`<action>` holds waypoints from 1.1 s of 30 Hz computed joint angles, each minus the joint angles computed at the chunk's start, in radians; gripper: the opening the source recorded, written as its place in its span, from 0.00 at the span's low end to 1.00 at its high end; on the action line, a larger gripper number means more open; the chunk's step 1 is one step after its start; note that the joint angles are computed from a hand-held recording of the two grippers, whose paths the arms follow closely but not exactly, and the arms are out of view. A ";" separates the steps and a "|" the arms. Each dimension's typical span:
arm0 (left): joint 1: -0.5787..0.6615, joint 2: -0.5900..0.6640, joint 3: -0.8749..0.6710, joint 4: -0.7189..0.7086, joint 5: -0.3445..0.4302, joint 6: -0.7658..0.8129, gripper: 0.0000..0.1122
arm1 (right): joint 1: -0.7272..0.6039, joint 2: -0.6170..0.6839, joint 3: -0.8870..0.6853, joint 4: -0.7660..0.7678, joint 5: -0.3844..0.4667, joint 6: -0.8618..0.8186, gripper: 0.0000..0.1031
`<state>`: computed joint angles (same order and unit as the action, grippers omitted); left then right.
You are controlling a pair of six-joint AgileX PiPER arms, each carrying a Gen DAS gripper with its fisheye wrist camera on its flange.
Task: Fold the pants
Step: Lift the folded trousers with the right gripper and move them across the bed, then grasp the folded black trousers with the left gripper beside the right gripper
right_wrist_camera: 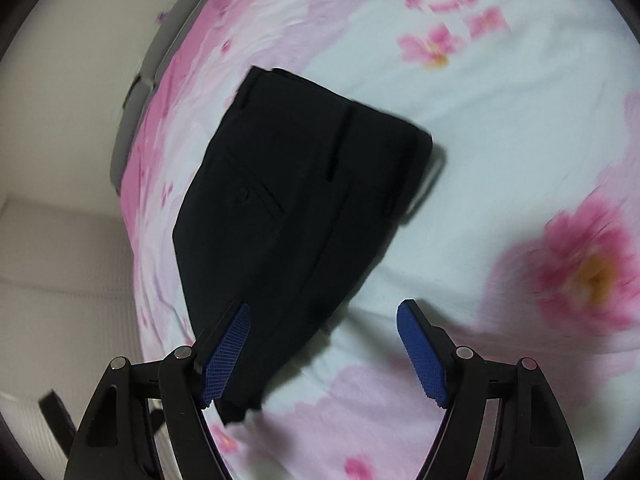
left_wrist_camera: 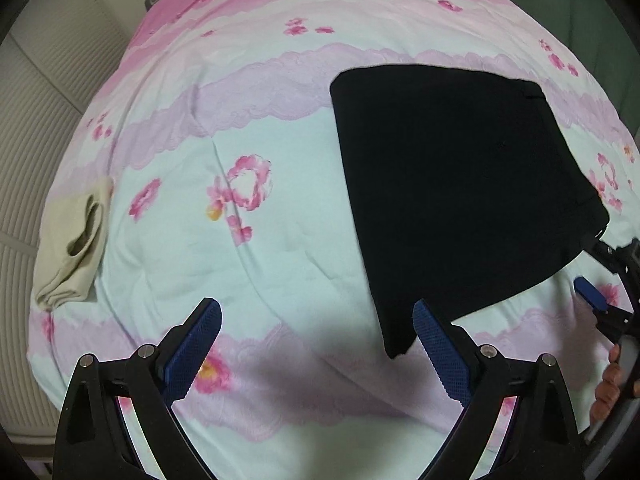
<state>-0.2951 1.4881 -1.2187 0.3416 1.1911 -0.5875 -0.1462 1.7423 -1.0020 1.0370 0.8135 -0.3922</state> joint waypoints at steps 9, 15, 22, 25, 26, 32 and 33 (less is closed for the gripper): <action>0.053 0.000 0.112 -0.005 -0.145 0.010 0.87 | 0.035 0.124 0.056 0.393 -0.126 -0.309 0.79; 0.100 0.024 0.133 -0.020 -0.208 0.024 0.87 | 0.063 0.189 -0.004 0.483 -0.170 -0.335 0.83; 0.191 0.085 0.103 -0.055 -0.302 0.115 0.87 | 0.143 0.253 -0.164 0.256 -0.267 -0.176 0.74; 0.241 0.132 0.054 -0.107 -0.345 0.199 0.87 | 0.146 0.254 -0.183 0.163 -0.285 -0.086 0.57; 0.255 0.151 0.035 -0.126 -0.358 0.229 0.87 | 0.148 0.258 -0.195 0.120 -0.285 -0.054 0.53; 0.338 0.252 -0.083 -0.276 -0.393 0.428 0.87 | 0.192 0.257 -0.264 -0.177 -0.292 0.166 0.42; 0.357 0.262 -0.101 -0.330 -0.395 0.475 0.87 | 0.198 0.257 -0.271 -0.217 -0.294 0.194 0.42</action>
